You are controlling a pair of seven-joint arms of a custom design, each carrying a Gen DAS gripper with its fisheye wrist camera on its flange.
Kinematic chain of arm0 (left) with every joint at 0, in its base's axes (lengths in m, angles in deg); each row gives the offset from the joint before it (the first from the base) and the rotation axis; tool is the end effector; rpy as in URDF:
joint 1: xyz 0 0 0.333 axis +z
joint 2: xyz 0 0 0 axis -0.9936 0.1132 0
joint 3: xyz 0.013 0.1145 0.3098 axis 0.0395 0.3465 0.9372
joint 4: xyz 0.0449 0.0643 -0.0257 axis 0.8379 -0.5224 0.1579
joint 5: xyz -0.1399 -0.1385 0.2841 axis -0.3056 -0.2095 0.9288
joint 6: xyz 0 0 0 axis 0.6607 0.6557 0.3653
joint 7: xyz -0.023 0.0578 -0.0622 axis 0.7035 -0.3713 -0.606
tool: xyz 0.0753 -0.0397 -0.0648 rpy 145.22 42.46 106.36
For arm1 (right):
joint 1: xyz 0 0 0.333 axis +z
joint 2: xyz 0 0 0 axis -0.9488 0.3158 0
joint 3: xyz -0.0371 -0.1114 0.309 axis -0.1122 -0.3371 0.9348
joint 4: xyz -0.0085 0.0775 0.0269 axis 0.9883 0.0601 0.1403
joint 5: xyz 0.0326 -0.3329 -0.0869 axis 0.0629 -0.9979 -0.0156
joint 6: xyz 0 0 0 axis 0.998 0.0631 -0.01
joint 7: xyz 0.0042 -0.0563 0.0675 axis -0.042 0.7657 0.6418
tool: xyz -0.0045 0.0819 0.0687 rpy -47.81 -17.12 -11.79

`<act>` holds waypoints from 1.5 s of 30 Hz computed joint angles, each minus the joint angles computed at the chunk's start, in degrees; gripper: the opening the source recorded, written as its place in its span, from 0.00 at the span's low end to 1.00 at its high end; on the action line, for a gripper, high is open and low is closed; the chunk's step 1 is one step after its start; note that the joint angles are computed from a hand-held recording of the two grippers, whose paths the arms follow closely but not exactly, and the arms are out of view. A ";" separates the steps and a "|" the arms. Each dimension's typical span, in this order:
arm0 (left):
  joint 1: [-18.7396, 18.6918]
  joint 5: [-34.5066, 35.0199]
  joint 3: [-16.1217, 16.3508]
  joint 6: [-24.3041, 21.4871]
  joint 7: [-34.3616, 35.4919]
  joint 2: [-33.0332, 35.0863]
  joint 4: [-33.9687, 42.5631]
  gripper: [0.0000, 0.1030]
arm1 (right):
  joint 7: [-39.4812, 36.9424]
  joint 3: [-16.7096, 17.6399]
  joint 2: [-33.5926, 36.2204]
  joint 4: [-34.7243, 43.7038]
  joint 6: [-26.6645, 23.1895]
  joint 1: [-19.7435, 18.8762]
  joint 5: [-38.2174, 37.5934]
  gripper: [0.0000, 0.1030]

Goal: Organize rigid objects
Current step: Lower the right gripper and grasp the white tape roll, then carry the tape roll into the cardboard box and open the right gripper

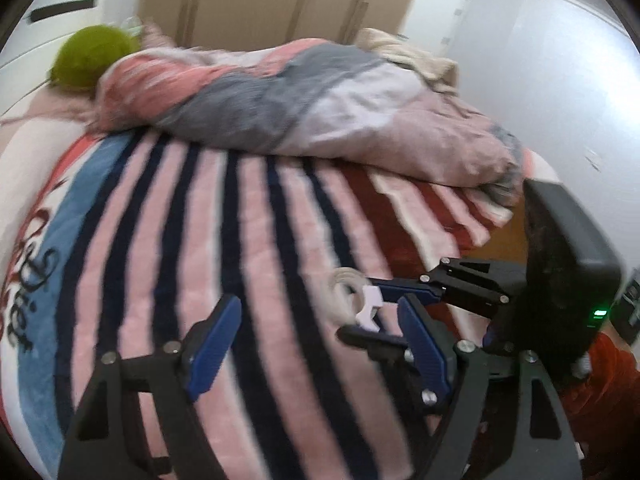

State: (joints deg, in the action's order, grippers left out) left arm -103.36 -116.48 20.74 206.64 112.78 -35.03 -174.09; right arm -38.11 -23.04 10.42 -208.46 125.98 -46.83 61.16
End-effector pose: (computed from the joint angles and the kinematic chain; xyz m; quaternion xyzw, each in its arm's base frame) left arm 0.4222 -0.1743 0.5334 -0.5393 0.7489 -0.3764 0.0814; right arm 0.4387 0.1543 0.4934 -0.8346 0.3919 -0.1526 0.3559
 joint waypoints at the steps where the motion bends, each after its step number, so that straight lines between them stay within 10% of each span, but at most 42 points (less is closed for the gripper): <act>1: -0.73 -0.10 -0.31 -0.70 0.52 -0.10 0.70 0.65 | -0.46 -0.21 -2.70 -1.22 -0.56 0.03 0.48 0.33; 8: -3.84 -1.93 -2.55 -4.41 2.91 0.75 6.63 0.39 | 1.04 -2.98 -15.71 -7.77 -0.09 1.08 -3.26 0.33; 22: -7.05 16.83 -12.67 -6.82 -10.93 15.80 27.19 0.38 | 11.06 -13.83 -29.27 -12.86 -4.79 -8.02 -21.10 0.33; 34: -10.15 29.60 -15.88 -11.98 -18.82 30.14 44.02 0.38 | 14.64 -17.75 -25.09 -9.16 -9.54 -17.16 -28.35 0.33; 39: -10.59 31.21 -16.04 -9.39 -20.32 30.46 43.67 0.71 | 15.98 -17.75 -24.93 -8.01 -13.33 -19.61 -28.87 0.43; 45: -10.11 32.34 -15.33 -5.12 -23.69 25.90 37.86 0.84 | 16.86 -16.44 -26.88 -9.55 -12.59 -21.00 -29.73 0.59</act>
State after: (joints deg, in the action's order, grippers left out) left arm -113.47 -84.14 5.41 201.52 89.09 -9.13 -136.23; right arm -21.25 -39.48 -16.46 -218.02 113.39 -67.83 31.44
